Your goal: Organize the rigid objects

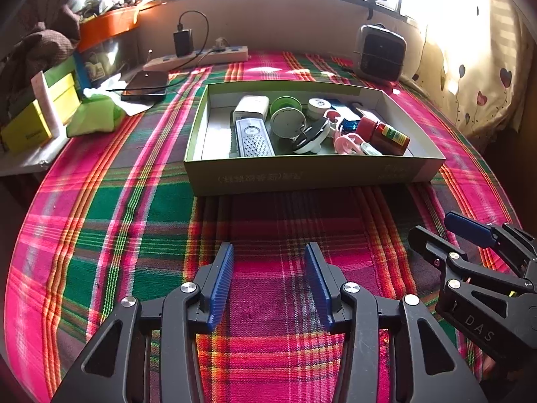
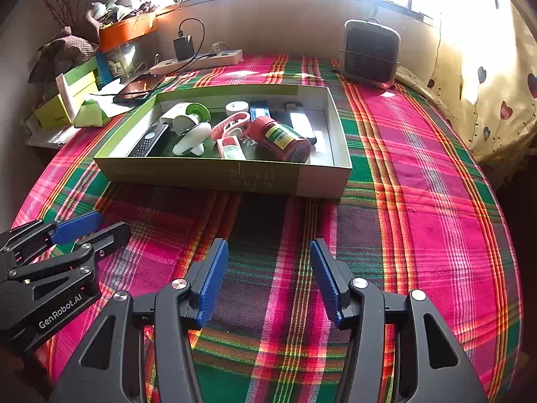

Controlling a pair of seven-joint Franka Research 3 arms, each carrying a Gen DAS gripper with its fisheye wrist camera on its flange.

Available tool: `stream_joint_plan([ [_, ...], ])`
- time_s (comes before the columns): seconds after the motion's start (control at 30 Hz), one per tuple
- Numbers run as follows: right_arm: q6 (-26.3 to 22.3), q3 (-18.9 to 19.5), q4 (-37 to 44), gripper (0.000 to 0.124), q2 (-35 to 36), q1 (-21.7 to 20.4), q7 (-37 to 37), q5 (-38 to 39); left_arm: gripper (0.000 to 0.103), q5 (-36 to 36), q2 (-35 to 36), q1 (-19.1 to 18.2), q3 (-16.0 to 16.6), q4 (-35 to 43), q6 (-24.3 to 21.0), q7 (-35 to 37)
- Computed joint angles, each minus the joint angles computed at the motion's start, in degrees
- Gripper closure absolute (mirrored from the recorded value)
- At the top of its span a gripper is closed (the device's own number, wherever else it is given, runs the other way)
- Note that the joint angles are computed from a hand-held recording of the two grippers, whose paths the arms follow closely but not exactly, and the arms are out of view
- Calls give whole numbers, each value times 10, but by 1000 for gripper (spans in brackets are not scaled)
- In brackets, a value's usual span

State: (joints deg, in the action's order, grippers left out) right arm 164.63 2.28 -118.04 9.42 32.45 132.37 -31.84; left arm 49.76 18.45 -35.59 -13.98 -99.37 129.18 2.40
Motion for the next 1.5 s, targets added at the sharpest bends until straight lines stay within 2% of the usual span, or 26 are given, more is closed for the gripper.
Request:
stream_joint_plan([
  [0.13, -16, -1, 2, 71, 3, 3, 10, -4, 56, 11, 12, -11, 1, 16, -25, 2],
  [0.33, -21, -1, 4, 67, 4, 2, 16, -9, 52, 9, 16, -12, 3, 21, -26, 3],
  [0.43, -29, -2, 8, 61, 6, 3, 25, -15, 49, 8, 19, -13, 3, 25, -29, 6],
  [0.67, -34, 0, 11, 57, 8, 1, 30, -15, 49, 7, 23, -17, 5, 32, -35, 4],
  [1.5, -34, 0, 12, 55, 9, 1, 32, -18, 48, 7, 23, -17, 6, 32, -35, 4],
])
